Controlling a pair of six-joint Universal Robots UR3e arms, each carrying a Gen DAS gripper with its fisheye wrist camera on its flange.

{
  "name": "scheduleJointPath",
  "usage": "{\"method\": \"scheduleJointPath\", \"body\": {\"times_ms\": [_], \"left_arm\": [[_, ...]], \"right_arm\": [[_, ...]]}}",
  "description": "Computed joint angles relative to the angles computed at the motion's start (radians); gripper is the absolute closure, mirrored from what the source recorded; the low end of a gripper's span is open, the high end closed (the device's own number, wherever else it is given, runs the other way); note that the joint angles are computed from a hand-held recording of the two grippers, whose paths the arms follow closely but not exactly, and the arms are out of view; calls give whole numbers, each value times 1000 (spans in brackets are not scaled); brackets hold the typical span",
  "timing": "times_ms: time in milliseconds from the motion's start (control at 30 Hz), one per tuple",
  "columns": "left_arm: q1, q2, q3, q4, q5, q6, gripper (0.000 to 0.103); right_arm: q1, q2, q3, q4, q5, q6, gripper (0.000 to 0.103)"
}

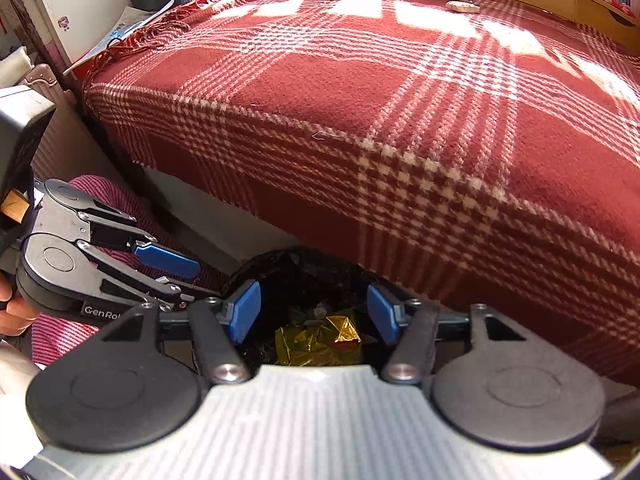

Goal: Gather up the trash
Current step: 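Raise both open tools back toward the blanket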

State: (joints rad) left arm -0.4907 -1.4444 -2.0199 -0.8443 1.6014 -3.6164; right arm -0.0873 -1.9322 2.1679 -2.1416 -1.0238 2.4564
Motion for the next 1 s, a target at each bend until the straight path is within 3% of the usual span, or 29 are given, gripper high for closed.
{"method": "scheduleJointPath", "body": {"times_ms": [267, 400, 567, 667, 767, 900, 1000], "left_arm": [[48, 108, 55, -55, 2, 73, 60], [102, 155, 143, -102, -4, 149, 44], [119, 131, 278, -68, 69, 228, 21], [140, 83, 372, -45, 97, 258, 19], [193, 14, 479, -33, 70, 287, 16], [267, -156, 717, -81, 31, 315, 16], [322, -322, 952, -160, -11, 304, 16]], "right_arm": [[-88, -20, -94, 135, 112, -59, 22], [-150, -16, -164, 187, 206, -73, 16], [-204, 31, -220, 81, 281, 52, 15], [-200, 80, -258, -61, 260, 146, 14], [-177, 153, -319, -215, 208, 226, 12], [-114, 288, -450, -366, 99, 293, 6], [-57, 408, -590, -403, 12, 301, 0]]}}
